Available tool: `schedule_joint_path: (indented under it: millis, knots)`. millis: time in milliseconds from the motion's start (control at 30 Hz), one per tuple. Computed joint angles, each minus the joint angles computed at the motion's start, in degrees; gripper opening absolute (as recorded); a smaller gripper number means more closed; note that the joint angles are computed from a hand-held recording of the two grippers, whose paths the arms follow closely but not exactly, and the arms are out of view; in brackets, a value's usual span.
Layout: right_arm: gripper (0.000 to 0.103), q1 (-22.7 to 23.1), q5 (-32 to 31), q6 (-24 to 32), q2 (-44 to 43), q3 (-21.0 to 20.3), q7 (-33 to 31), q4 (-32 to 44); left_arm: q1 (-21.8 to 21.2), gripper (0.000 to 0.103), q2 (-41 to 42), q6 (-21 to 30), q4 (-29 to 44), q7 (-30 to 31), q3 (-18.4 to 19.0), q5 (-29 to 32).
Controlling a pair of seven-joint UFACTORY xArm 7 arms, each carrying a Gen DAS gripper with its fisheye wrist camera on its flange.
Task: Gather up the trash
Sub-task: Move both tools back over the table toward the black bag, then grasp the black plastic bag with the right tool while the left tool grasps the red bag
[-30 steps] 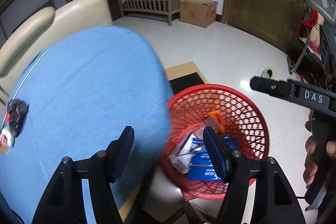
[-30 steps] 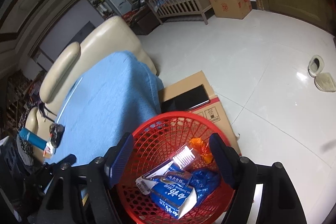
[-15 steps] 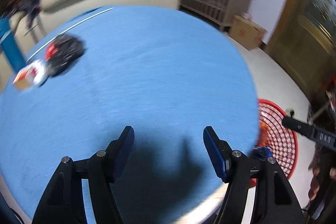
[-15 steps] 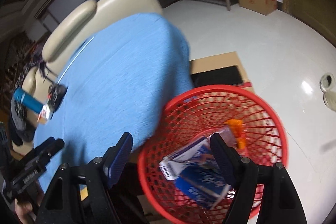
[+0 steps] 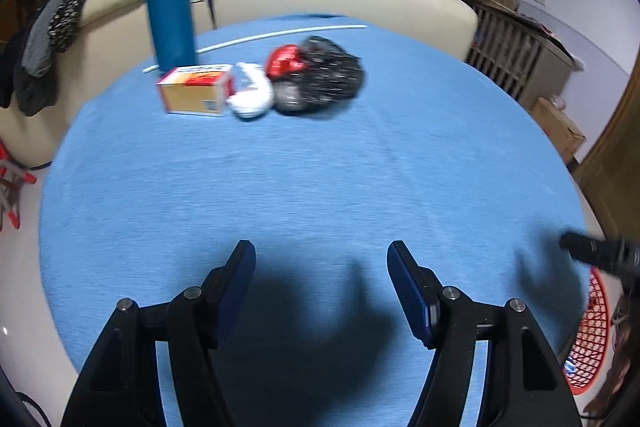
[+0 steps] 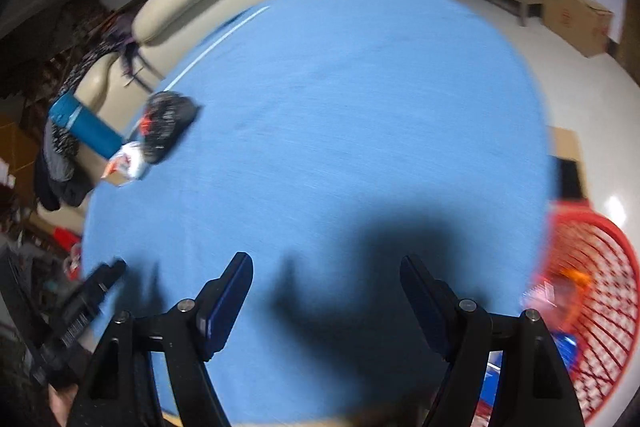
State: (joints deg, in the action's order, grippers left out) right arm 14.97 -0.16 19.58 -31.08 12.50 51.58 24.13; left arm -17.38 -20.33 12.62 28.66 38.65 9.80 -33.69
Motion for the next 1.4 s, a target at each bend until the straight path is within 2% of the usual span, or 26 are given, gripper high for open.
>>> schedule_joint_path:
  millis: [167, 267, 300, 433, 500, 700, 767, 800, 833, 967, 1100, 1233, 1333, 1367, 1400]
  knots:
    - [0.079, 0.9, -0.2, -5.4, 16.9, -1.0, -4.0, 14.1, -0.2, 0.069, 1.5, 0.0, 1.6, 4.3, 3.5, -2.5]
    - [0.079, 2.4, 1.9, -6.4, 27.4, -2.3, -7.1, 24.7, 0.0, 0.069, 4.2, 1.5, 4.2, 8.6, 5.7, -6.7]
    - [0.079, 2.7, 2.5, -6.3, 31.6, -2.4, -8.1, 29.2, 1.0, 0.069, 4.1, 2.0, 4.2, 8.7, 5.2, -7.0]
    - [0.079, 4.0, 3.8, -3.6, 43.5, -2.9, -9.4, 42.8, 3.9, 0.069, 7.1, 4.7, 7.3, 11.2, 5.3, -10.6]
    - [0.079, 5.6, 2.1, -1.3, 48.8, -4.3, -7.6, 49.3, 5.7, 0.069, 8.6, 5.9, 8.7, 11.9, 5.0, -11.8]
    - [0.080, 8.3, 0.0, 2.8, 58.4, -6.8, -4.7, 60.9, 10.8, 0.069, 11.9, 8.6, 11.4, 12.1, 2.4, -13.1]
    - [0.073, 10.1, -2.9, 3.1, 59.8, -8.5, -3.5, 63.0, 12.3, 0.069, 12.4, 8.7, 11.7, 12.2, 1.1, -13.2]
    - [0.048, 8.9, -2.0, 3.1, 60.4, -6.9, -5.7, 63.6, 13.0, 0.069, 12.6, 8.6, 11.8, 12.4, 0.5, -13.3]
    - [0.046, 7.8, -0.7, 2.9, 60.6, -5.4, -7.8, 63.7, 13.7, 0.069, 12.8, 8.6, 11.9, 12.7, -0.2, -13.7]
    - [0.042, 7.1, 0.7, 0.3, 57.5, -4.8, -10.8, 58.8, 15.9, 0.069, 13.2, 8.7, 12.1, 12.4, -2.7, -13.8]
    - [0.043, 5.9, 1.3, -2.7, 50.1, -4.9, -12.8, 48.6, 16.4, 0.069, 13.3, 8.3, 12.3, 12.2, -4.2, -13.5]
    - [0.043, 2.8, 5.7, -7.0, 41.2, -3.0, -17.3, 36.1, 15.7, 0.069, 14.5, 6.8, 14.0, 11.9, -5.7, -12.4]
    - [0.043, 0.7, 13.8, -10.3, 34.2, -1.2, -23.7, 26.5, 15.1, 0.071, 16.7, 6.6, 17.0, 12.2, -6.9, -11.4]
    - [0.043, 1.2, 16.9, -11.3, 32.6, -1.6, -26.1, 24.2, 14.8, 0.074, 18.1, 7.0, 19.2, 12.9, -7.5, -11.0]
    - [0.043, 1.1, 22.3, -12.5, 31.0, -1.1, -30.1, 21.8, 14.8, 0.074, 18.9, 7.5, 20.4, 13.6, -8.0, -10.8]
